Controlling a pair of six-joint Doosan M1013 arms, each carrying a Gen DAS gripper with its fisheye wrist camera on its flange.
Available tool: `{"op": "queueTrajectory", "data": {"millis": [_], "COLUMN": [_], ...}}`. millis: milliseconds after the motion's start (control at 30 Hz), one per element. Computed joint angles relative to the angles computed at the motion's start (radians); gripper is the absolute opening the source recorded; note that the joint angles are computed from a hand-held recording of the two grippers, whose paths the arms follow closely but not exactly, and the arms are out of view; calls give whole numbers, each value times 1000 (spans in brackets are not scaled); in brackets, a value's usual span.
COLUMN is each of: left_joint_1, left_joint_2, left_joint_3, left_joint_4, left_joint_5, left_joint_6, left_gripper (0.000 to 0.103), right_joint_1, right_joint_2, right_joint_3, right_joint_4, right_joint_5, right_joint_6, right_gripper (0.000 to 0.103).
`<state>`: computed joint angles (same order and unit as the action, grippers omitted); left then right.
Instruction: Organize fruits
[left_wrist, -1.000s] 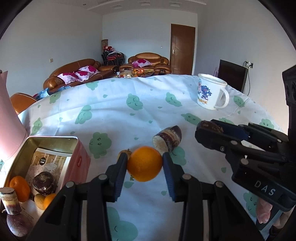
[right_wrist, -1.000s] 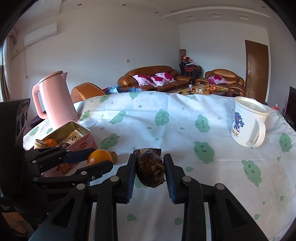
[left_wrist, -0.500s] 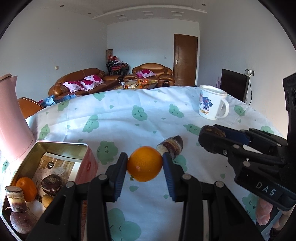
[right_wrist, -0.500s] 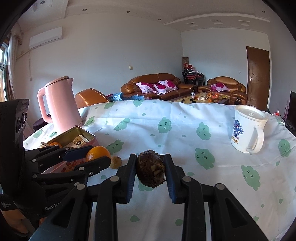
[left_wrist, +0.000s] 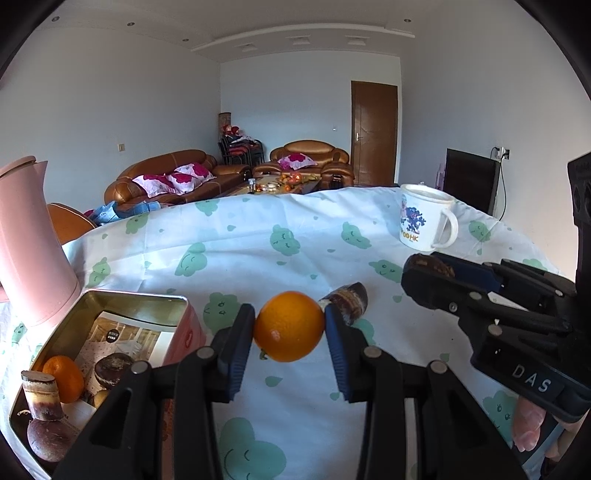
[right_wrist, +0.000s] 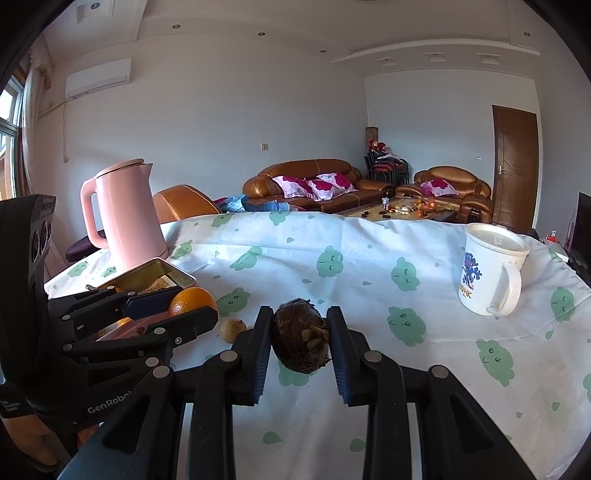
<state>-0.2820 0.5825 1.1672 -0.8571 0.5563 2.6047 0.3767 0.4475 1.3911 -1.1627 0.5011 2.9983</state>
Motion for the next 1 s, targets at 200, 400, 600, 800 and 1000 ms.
{"op": "queueTrajectory", "data": {"millis": [200,400,600,800,1000], "left_joint_1": [1,4,6,8,10], "left_joint_2": [-10,-15,-20,-27,-29], "left_joint_3": [20,31,40,54,58], "left_joint_4": [-52,-84,-121,-168,-187], "left_joint_5": [-28,-42,-51,-67,-63], "left_joint_6": [54,79,110,154,171], "left_gripper": [40,40,41,40,40], "right_joint_1": [4,9,13,21,19], "right_joint_2": [-3,-9,-12,-13,-12], "right_joint_3": [8,21,30,36,32], "right_joint_4": [-51,-117,-177,-235,-212], "right_joint_5": [2,4,7,17,26], "right_joint_6": [44,102,152,196,190], "right_gripper": [32,32,32,32,32]}}
